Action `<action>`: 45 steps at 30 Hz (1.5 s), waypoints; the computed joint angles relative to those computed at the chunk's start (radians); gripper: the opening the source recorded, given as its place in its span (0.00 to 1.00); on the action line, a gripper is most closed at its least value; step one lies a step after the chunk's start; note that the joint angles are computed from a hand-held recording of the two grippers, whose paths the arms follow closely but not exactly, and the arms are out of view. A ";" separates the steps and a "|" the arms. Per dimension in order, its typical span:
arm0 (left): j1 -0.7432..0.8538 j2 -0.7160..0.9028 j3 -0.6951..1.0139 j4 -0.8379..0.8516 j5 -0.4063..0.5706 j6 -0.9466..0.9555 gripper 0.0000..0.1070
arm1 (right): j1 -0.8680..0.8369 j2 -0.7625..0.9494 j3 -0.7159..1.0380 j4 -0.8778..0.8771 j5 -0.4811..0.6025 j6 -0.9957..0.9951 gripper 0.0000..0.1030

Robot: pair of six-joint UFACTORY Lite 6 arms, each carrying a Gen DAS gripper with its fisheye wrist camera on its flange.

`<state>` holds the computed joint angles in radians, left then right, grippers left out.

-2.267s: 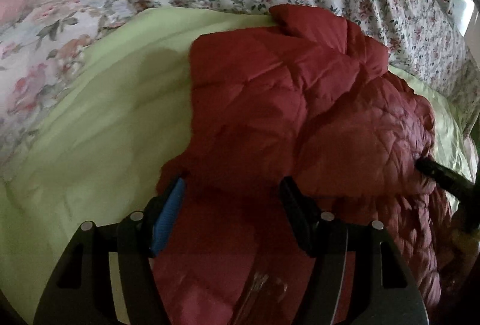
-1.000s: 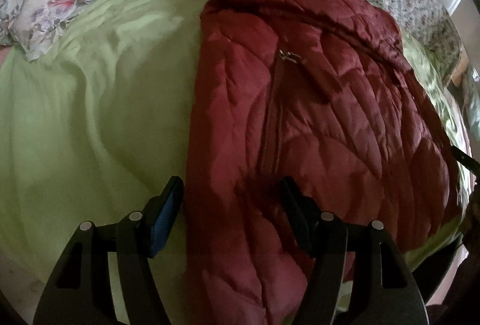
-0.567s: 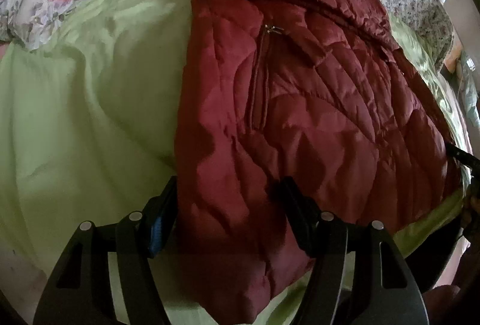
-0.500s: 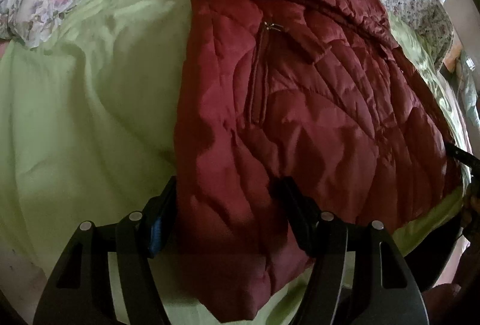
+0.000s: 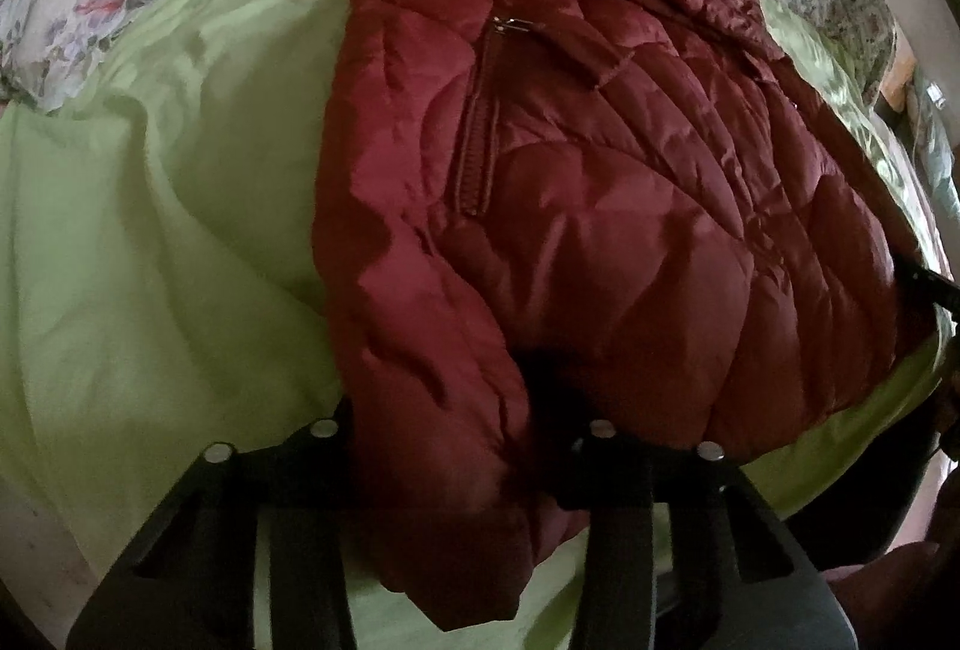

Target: Fold large clothes

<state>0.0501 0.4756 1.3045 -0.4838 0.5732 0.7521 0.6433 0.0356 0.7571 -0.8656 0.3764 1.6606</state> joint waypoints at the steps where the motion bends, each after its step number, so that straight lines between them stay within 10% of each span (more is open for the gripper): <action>1: -0.003 -0.004 -0.003 -0.001 -0.002 0.001 0.29 | 0.004 0.002 0.002 -0.014 0.003 0.013 0.33; 28: -0.006 -0.127 0.118 -0.121 0.041 0.049 0.14 | 0.038 -0.116 0.080 -0.182 0.102 0.075 0.17; 45: -0.053 0.237 0.799 -0.008 0.124 -0.209 0.15 | -0.232 -0.037 0.295 -0.475 -0.131 0.298 0.16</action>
